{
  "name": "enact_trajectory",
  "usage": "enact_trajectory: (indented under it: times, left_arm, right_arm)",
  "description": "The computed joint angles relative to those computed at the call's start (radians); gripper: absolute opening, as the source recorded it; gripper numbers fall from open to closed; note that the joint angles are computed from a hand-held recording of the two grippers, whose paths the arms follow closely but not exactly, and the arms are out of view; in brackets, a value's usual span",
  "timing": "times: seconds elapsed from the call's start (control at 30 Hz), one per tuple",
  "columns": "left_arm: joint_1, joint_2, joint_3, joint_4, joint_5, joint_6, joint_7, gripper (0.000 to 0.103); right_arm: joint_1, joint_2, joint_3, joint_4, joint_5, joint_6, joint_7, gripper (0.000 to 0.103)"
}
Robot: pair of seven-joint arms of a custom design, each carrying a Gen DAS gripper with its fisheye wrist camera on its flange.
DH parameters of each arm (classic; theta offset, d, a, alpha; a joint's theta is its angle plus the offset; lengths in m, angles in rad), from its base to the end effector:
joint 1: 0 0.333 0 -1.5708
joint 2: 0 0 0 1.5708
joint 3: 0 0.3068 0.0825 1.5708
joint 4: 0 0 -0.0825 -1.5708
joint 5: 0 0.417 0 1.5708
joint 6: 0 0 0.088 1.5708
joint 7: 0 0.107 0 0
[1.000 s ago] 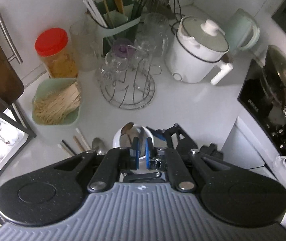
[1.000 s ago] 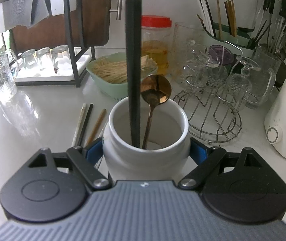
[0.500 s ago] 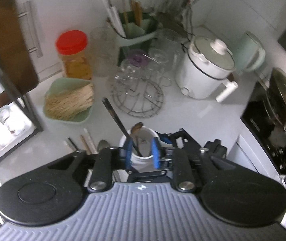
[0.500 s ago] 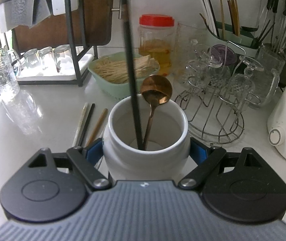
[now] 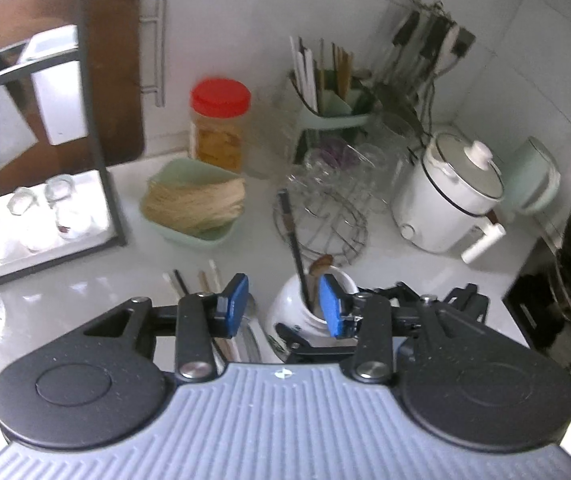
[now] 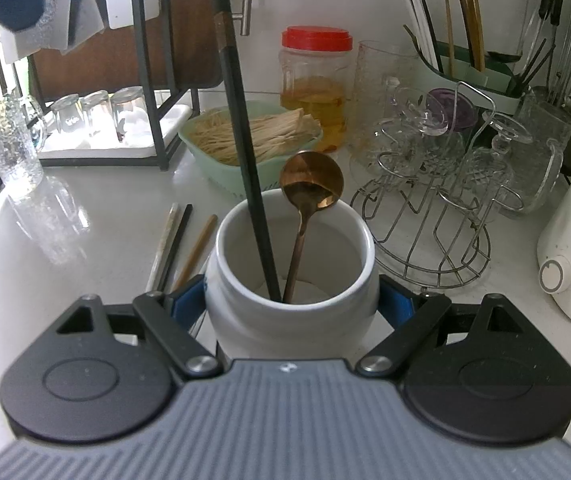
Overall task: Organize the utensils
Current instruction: 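Open the left gripper to release the black chopstick into the jar, then move the left gripper down to the silver fork on the counter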
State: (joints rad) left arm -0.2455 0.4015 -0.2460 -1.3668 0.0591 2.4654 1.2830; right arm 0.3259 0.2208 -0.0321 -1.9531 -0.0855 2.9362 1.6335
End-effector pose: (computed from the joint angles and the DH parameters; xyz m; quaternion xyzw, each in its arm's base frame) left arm 0.6819 -0.3240 0.5639 -0.6001 0.7206 -0.3264 0.1189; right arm 0.6444 0.2020 0.4289 -0.7500 0.5465 -0.2340 0.2899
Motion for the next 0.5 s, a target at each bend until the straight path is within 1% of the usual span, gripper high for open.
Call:
enact_trajectory:
  times: [0.13, 0.2, 0.33, 0.5]
  left_arm:
    - [-0.002, -0.052, 0.018, -0.107, 0.023, 0.068, -0.069, 0.045]
    - [-0.004, -0.084, 0.03, -0.174, 0.043, 0.12, -0.13, 0.045]
    - [-0.005, -0.12, 0.046, -0.274, 0.09, 0.2, -0.235, 0.045]
    - [-0.005, -0.14, 0.061, -0.349, 0.158, 0.241, -0.357, 0.045]
  right_arm:
    - [0.001, -0.007, -0.002, -0.012, 0.002, 0.01, 0.003, 0.091]
    - [0.002, -0.015, -0.004, -0.025, -0.002, 0.016, 0.009, 0.09]
    - [0.01, -0.028, -0.015, -0.03, -0.028, -0.005, 0.054, 0.09]
    - [-0.011, -0.055, 0.002, -0.073, -0.023, 0.02, 0.042, 0.09]
